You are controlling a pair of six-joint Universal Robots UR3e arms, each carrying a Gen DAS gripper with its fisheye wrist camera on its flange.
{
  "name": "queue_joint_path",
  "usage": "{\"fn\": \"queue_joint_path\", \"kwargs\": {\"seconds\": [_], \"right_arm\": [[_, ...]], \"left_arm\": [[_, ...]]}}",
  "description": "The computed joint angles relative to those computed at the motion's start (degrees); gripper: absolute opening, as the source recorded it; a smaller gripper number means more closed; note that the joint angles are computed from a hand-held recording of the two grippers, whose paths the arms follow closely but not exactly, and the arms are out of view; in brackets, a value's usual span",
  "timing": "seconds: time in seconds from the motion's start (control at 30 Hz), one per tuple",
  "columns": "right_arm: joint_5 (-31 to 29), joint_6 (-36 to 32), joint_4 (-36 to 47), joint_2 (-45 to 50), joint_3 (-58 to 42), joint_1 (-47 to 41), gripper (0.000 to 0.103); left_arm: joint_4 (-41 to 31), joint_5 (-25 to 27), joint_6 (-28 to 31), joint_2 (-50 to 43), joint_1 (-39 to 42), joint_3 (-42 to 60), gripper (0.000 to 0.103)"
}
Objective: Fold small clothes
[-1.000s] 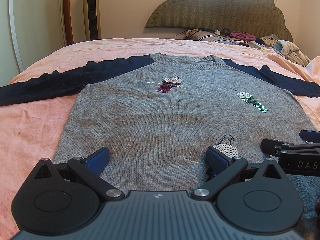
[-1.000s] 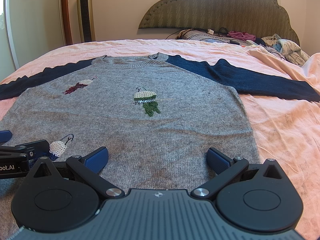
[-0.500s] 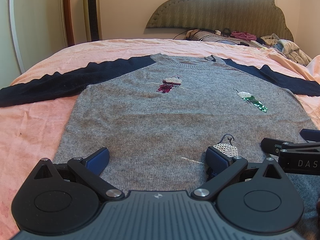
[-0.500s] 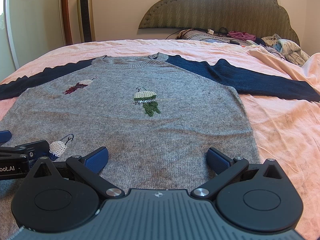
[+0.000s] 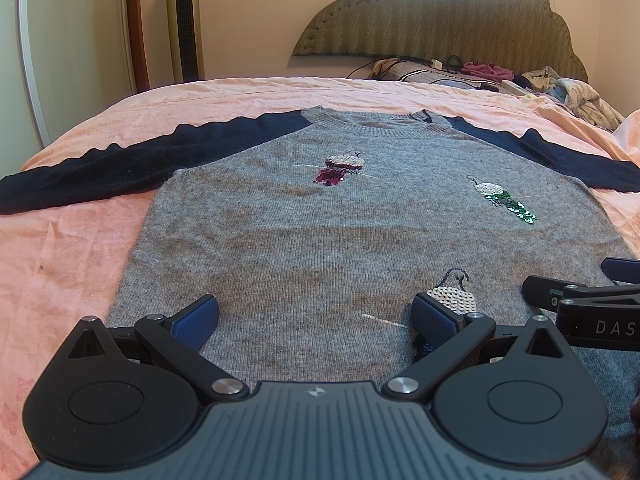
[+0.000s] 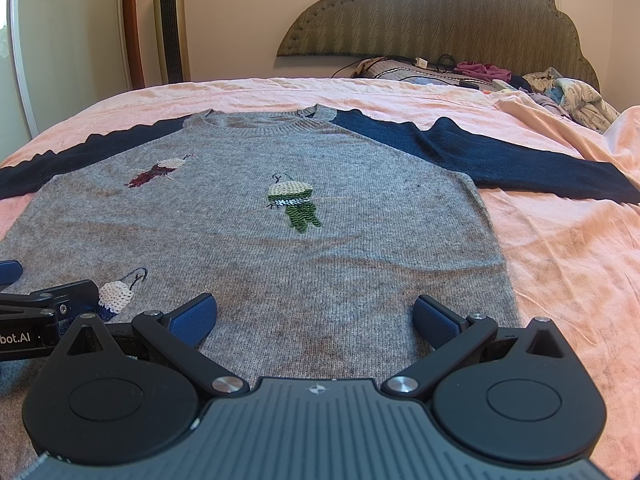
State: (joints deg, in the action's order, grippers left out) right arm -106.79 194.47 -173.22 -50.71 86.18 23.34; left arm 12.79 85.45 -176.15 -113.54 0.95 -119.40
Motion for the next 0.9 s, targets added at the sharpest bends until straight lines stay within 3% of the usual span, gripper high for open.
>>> {"fn": "queue_joint_path", "kwargs": {"seconds": [0.37, 0.43, 0.5, 0.6, 0.7, 0.8, 0.9], "right_arm": [[0.1, 0.04, 0.25, -0.11, -0.07, 0.1, 0.103], [4.62, -1.44, 0.75, -2.79, 2.04, -1.88, 0.103], [13.15, 0.47, -6.53, -6.88, 8.69, -6.81, 0.103], [25.46, 7.22, -18.89, -12.87, 17.62, -17.53, 0.103], [36.6, 15.24, -23.7, -13.61, 19.59, -32.33, 0.103], [38.02, 23.15, -20.85, -11.7, 16.82, -42.96, 0.101], [37.93, 30.05, -18.01, -6.49, 11.56, -50.01, 0.091]], "left_arm": [[-0.01, 0.1, 0.01, -0.01, -0.08, 0.04, 0.103], [0.06, 0.02, -0.26, 0.83, -0.04, -0.8, 0.103], [0.09, -0.3, -0.36, 0.87, 0.29, -0.9, 0.103], [0.08, -0.36, -0.29, 0.86, 0.37, -0.9, 0.103], [0.03, -0.47, -0.37, 0.89, 0.39, -0.91, 0.103], [0.01, -0.46, -0.37, 0.85, 0.36, -0.85, 0.103], [0.02, -0.42, -0.39, 0.82, 0.32, -0.83, 0.103]]}}
